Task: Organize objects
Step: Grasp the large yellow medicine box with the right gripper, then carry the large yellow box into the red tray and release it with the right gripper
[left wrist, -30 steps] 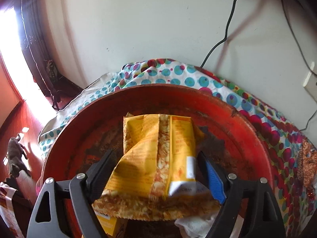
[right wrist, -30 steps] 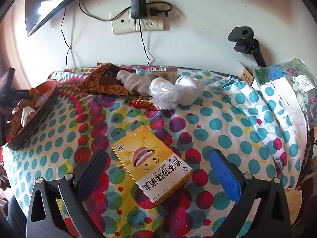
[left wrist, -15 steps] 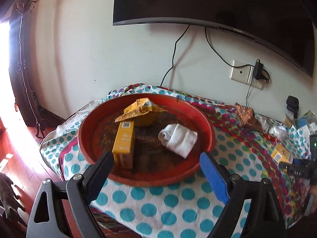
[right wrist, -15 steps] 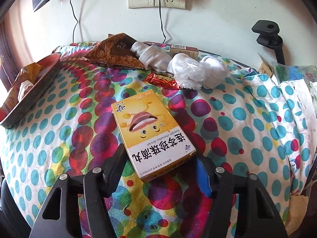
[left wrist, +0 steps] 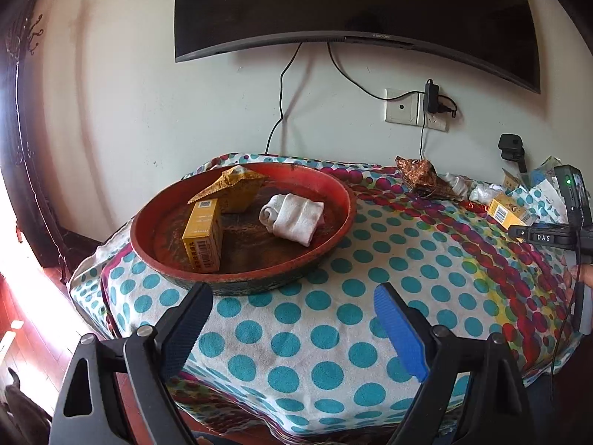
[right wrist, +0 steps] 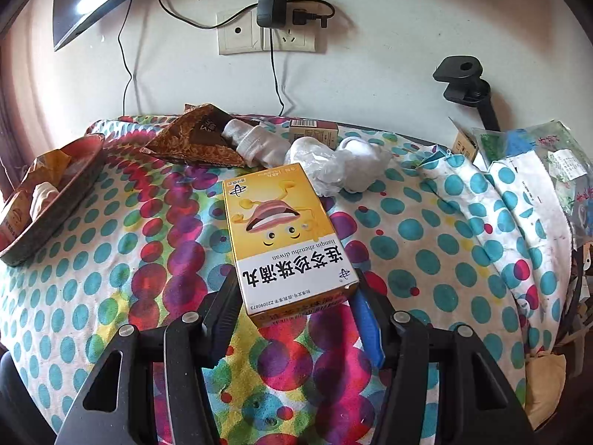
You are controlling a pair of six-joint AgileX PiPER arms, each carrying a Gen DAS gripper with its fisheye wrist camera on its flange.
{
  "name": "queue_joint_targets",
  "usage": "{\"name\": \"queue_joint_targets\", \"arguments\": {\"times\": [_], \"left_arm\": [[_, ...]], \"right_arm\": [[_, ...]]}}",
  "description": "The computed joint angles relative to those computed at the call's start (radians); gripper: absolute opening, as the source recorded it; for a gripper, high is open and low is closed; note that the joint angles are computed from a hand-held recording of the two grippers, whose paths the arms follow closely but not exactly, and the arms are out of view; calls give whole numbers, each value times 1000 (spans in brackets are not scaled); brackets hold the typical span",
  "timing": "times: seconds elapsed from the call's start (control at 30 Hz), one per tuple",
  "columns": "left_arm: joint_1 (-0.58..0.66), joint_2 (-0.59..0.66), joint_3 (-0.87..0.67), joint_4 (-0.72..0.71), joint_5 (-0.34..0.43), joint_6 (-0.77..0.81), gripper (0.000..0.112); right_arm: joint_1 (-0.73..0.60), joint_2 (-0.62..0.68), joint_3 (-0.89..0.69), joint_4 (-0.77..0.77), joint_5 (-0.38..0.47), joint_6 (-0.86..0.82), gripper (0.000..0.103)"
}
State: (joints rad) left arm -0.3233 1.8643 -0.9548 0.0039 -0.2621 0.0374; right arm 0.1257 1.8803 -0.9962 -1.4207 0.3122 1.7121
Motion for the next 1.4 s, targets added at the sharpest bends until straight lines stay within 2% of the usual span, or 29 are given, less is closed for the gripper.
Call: {"name": "queue_joint_targets", "arguments": {"times": [0.1,0.17,0.27,0.37,0.4,0.5,0.6,0.73,0.83,0.9,1.07,1.17,1.27,1.4], "left_arm": [[-25,-11,25,-147,-45,161,91],[-31,-6,22,-195,-44,209,91],[-15,-4,21,-101,-40,109,91],[-4,-7,21,-129,-45,133,91],[5,-9,19,-86,-40,85,91],[10,-5,13,-131,-39,127,91],[22,0,-2,-124,-13,111,91],[30,11,-17,-152,7,132,91],[45,21,-38,-104,48,66,91],[48,24,-43,-139,53,101,91],[69,22,-48,-43,62,-4,91],[73,25,-52,-49,64,3,91],[83,28,-61,46,79,-101,91],[90,33,-66,83,81,-140,91]], "right_arm": [[3,3,-4,16,13,-12,53],[2,6,-8,49,17,-47,53],[15,12,-16,64,37,-71,53],[44,23,-31,77,77,-106,53],[54,25,-35,77,87,-111,53],[73,24,-58,109,74,-120,53],[125,39,-128,176,99,-203,53],[197,97,-282,321,133,-367,53],[251,169,-425,430,170,-498,54],[285,223,-524,493,203,-576,54],[355,356,-783,635,280,-756,54],[393,440,-948,707,338,-856,54],[420,525,-1111,773,402,-945,54],[445,666,-1375,864,516,-1072,54]]}}
